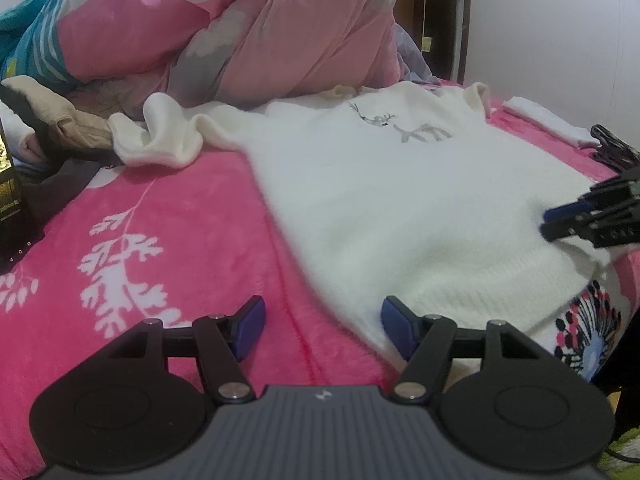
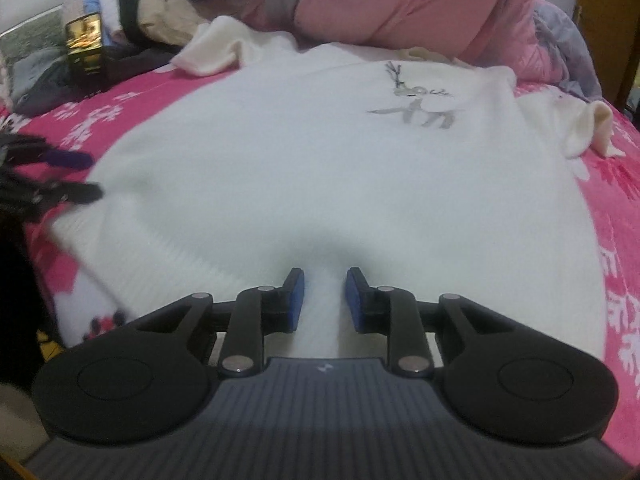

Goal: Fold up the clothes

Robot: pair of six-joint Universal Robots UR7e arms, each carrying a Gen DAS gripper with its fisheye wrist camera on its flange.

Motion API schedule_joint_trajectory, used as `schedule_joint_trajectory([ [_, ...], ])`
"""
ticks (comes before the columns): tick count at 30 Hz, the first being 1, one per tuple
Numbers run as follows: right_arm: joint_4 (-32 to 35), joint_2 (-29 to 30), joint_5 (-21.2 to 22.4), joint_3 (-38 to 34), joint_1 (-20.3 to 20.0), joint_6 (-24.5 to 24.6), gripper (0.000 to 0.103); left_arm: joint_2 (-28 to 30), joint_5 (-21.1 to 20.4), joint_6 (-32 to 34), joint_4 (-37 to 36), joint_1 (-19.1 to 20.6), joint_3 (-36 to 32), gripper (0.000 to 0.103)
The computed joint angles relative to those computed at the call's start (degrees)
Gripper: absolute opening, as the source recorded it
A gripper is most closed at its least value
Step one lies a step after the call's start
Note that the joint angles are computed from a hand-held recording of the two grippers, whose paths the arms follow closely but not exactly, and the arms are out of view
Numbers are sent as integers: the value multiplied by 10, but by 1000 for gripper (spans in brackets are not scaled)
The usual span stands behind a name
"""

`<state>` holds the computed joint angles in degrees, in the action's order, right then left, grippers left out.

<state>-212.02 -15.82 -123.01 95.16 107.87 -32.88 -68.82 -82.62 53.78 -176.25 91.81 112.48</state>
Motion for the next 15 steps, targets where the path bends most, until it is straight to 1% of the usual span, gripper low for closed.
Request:
schedule_joint_trajectory([
  [5, 11, 12, -10, -31, -5, 8, 20, 3, -9, -3, 6, 4, -6, 68],
  [12, 37, 31, -24, -87, -12, 37, 19, 8, -16, -11, 5, 6, -13, 68],
  [15, 44, 29, -18, -94, -14, 66, 19, 9, -15, -17, 4, 6, -15, 68],
])
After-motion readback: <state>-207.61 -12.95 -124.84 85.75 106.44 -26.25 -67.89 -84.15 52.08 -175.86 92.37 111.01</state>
